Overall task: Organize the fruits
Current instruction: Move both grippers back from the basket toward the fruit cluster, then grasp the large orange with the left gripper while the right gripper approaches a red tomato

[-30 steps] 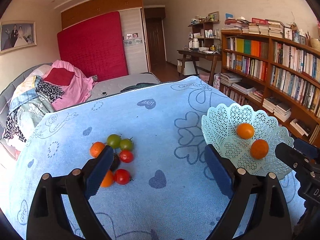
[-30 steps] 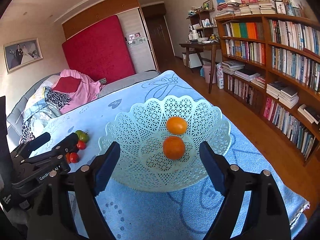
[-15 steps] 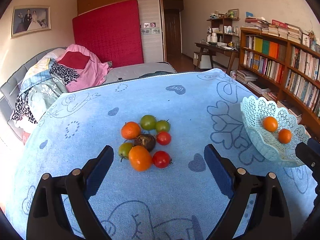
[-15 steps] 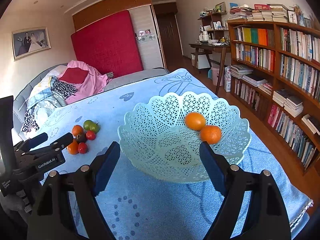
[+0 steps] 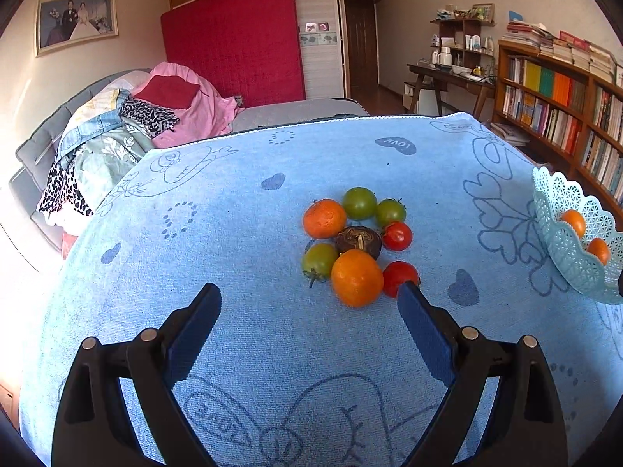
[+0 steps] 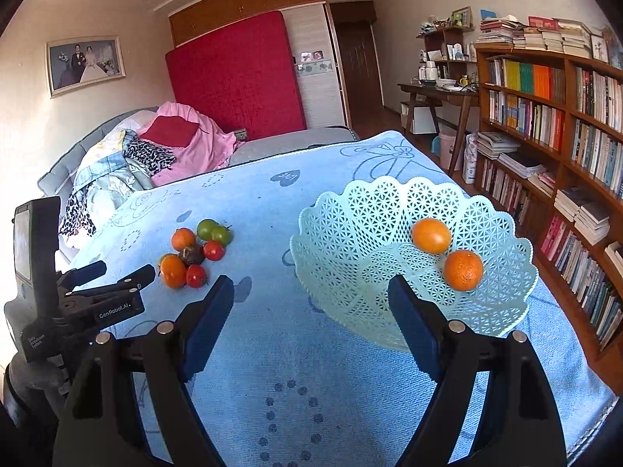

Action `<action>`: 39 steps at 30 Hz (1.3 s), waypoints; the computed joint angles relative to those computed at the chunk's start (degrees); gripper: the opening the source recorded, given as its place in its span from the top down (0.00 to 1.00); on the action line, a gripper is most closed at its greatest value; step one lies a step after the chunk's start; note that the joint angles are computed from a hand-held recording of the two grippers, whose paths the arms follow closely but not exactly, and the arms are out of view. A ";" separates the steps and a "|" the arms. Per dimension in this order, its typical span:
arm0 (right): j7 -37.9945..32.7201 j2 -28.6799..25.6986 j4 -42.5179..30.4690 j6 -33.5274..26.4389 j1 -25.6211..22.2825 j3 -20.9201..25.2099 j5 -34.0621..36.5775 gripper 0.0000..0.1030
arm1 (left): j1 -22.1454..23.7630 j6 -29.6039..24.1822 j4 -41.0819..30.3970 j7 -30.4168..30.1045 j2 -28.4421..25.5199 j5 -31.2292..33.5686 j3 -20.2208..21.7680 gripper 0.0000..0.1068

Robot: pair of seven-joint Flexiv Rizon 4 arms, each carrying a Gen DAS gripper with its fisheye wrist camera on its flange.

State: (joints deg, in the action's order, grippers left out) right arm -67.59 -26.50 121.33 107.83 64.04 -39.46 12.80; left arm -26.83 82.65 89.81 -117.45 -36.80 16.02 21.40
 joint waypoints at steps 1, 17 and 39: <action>-0.12 -0.04 -0.28 -0.07 -0.38 0.61 -0.35 0.20 | 0.48 -0.21 -0.09 0.39 -0.09 -0.20 -0.48 0.15; -0.31 -1.68 -3.01 -1.62 -4.15 5.89 -4.35 0.20 | 12.49 -1.82 0.98 17.29 -1.20 -14.71 -17.50 0.29; -3.34 -5.92 -7.61 -0.86 -0.08 1.20 -3.54 0.20 | 17.76 -0.93 6.00 29.43 0.20 -29.80 -25.46 0.66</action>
